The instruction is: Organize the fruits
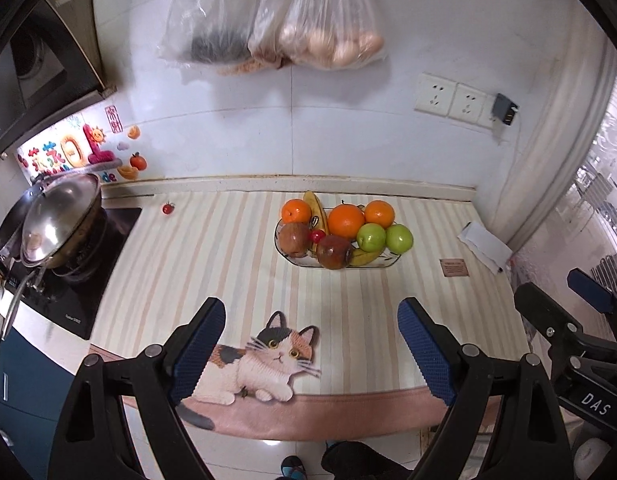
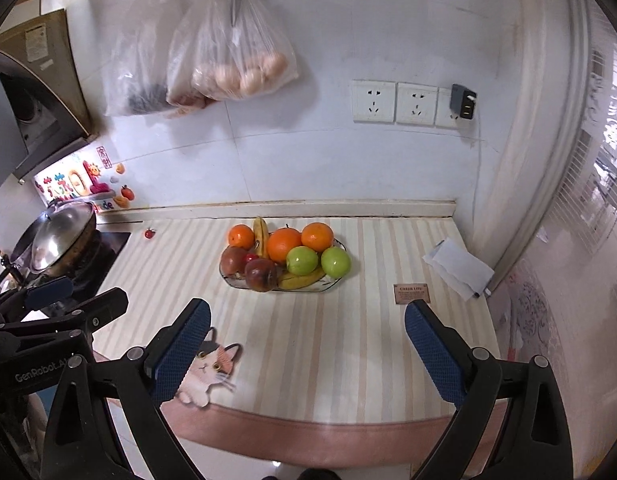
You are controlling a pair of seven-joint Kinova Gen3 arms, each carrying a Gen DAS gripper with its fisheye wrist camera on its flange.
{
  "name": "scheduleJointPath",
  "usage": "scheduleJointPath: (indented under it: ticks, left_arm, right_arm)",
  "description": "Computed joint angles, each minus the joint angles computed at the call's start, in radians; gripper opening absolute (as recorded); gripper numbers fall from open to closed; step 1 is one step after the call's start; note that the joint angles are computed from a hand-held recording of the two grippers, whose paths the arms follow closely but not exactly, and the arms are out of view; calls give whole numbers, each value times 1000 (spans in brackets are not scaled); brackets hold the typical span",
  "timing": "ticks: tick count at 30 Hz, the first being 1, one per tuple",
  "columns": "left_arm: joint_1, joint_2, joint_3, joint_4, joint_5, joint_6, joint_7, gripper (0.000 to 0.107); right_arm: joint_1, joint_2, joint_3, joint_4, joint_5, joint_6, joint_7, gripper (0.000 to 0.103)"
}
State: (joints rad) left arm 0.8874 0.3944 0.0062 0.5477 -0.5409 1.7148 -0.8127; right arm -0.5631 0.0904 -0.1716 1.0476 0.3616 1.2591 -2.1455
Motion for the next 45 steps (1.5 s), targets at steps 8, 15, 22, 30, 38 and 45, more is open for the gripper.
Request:
scheduleJointPath:
  ticks: [8, 15, 22, 30, 38, 45]
  left_arm:
    - [69, -161, 79, 184, -89, -15, 54, 88]
    - [110, -246, 193, 246, -173, 46, 124, 88]
    - [175, -250, 266, 234, -285, 133, 206, 88]
    - [215, -229, 261, 213, -303, 187, 250, 88]
    - [234, -195, 214, 196, -326, 192, 236, 101]
    - [205, -191, 193, 215, -294, 163, 240, 101]
  right_arm:
    - [-112, -116, -141, 58, 190, 135, -247, 101]
    - [-183, -159, -285, 41, 315, 294, -394, 102]
    - [-199, -194, -348, 19, 318, 349, -410, 102]
    - [-120, -223, -367, 33, 251, 317, -354, 102]
    - [-56, -216, -305, 65, 160, 241, -281, 102]
    - [-27, -205, -261, 87, 120, 192, -238, 102]
